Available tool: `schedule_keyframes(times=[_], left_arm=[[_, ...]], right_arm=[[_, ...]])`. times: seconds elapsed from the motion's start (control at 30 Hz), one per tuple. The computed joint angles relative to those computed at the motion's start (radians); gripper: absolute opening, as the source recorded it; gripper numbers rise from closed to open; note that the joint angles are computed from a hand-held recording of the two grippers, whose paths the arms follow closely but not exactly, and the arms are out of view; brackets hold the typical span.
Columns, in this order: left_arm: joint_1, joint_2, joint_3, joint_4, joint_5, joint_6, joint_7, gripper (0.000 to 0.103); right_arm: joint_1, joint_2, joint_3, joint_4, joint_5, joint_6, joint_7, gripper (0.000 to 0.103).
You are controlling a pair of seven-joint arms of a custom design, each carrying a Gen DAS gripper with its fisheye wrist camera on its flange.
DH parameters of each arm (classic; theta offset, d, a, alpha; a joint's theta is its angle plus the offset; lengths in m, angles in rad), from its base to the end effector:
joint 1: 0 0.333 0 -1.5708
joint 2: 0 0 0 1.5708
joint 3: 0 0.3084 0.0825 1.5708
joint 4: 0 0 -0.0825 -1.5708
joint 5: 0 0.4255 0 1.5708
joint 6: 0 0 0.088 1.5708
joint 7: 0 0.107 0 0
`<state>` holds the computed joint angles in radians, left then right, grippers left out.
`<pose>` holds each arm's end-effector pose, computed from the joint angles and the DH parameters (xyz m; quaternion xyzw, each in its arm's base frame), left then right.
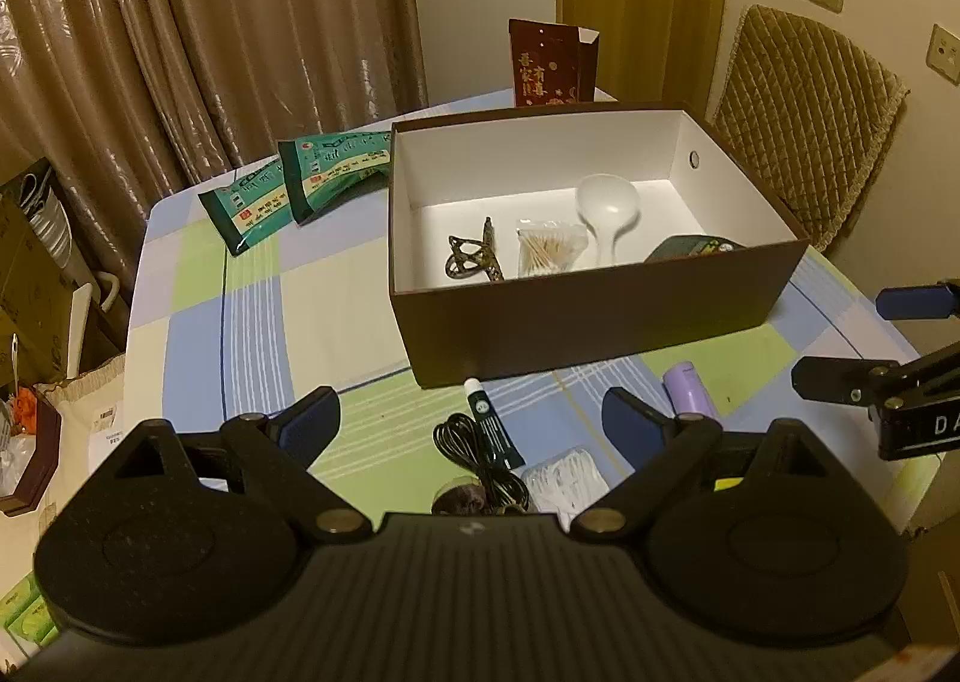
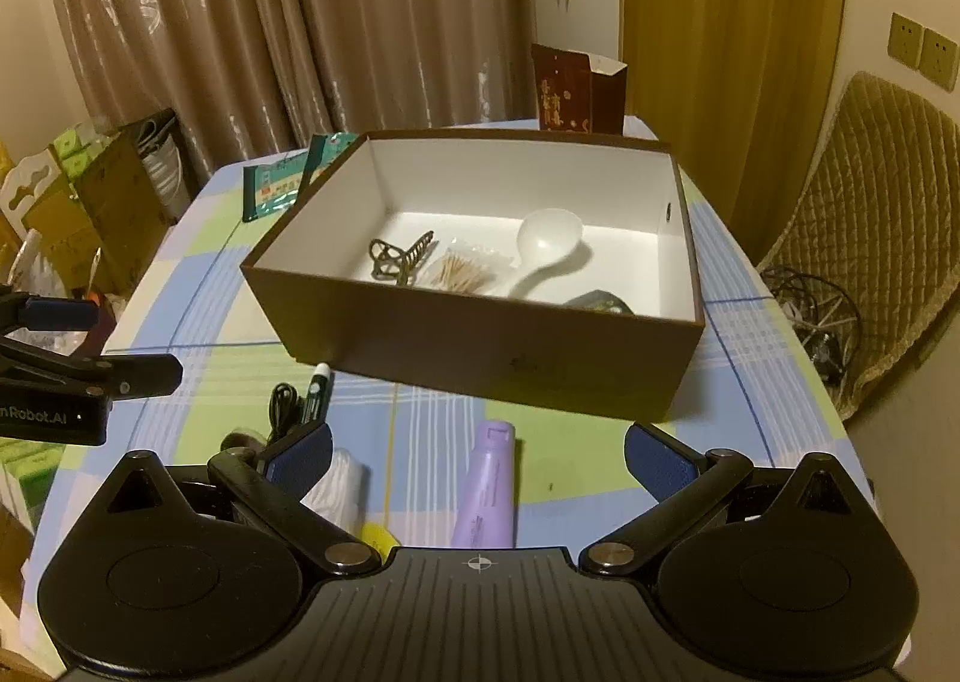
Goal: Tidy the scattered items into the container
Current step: 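Withdraw both tools from the box toward the remaining items, then grasp the yellow snack packet with the right tool while the left tool approaches the brown scrunchie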
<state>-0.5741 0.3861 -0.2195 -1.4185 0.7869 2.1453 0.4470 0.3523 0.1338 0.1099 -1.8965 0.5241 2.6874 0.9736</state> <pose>0.5625 -0.4915 0.5131 -0.6735 0.6474 -0.2161 0.2838 0.6116 0.2836 0.4783 -0.8358 0.4111 -0.1095 0.3470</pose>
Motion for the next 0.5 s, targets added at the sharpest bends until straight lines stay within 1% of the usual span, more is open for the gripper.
schedule_keyframes(times=[0.5], left_arm=[[0.007, -0.009, -0.010, -0.042, -0.035, -0.009, -0.004, 0.092]], right_arm=[[0.004, -0.016, -0.002, -0.042, -0.025, -0.039, 0.027, 0.101]])
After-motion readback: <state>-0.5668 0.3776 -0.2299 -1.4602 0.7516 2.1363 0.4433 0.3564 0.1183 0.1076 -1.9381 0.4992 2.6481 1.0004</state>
